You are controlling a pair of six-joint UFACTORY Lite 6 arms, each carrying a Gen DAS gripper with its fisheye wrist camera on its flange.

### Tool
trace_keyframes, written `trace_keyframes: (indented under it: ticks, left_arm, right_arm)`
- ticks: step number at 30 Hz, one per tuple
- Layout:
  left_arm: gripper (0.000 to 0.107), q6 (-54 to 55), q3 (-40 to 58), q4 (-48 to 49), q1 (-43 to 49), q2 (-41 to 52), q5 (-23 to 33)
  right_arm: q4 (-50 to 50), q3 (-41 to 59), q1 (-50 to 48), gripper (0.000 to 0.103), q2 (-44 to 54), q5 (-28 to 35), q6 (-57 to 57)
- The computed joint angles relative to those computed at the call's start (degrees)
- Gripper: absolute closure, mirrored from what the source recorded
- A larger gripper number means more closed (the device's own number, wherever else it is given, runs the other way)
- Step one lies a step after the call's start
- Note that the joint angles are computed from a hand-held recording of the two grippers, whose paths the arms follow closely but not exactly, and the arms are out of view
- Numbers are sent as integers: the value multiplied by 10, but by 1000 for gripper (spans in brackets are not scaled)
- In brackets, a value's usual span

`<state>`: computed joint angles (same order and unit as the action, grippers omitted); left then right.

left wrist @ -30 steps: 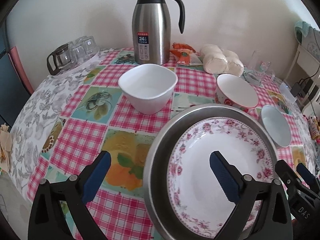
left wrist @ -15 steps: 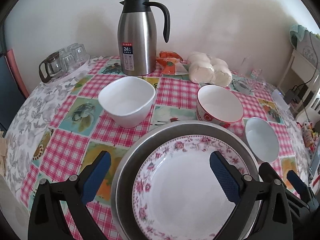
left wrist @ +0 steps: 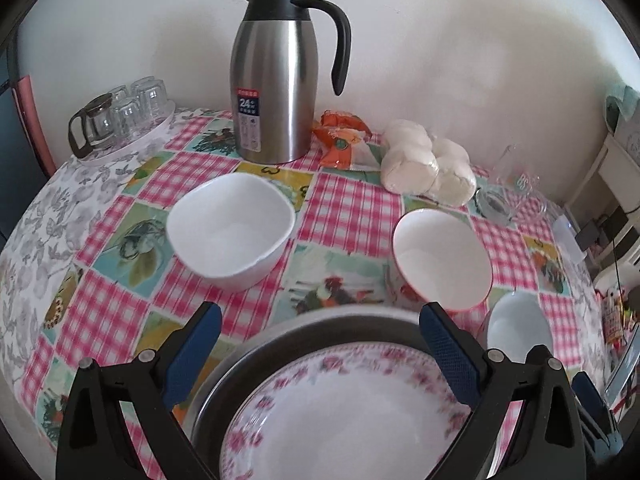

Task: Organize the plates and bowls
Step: 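Move both grippers up and over to the red-rimmed white bowl, then close both grippers on the rim of the red-rimmed bowl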

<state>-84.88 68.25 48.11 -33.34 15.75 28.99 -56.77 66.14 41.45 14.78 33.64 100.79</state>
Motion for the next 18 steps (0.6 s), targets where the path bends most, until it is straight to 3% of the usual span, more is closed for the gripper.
trace_keyframes:
  ticks: [6, 18]
  left_arm:
    - [8, 57, 67, -48, 24, 53, -10]
    - [6, 112, 143, -110, 76, 111, -62]
  right_arm:
    - [64, 67, -38, 3, 31, 9, -86]
    - [201, 201, -87, 16, 114, -32, -268]
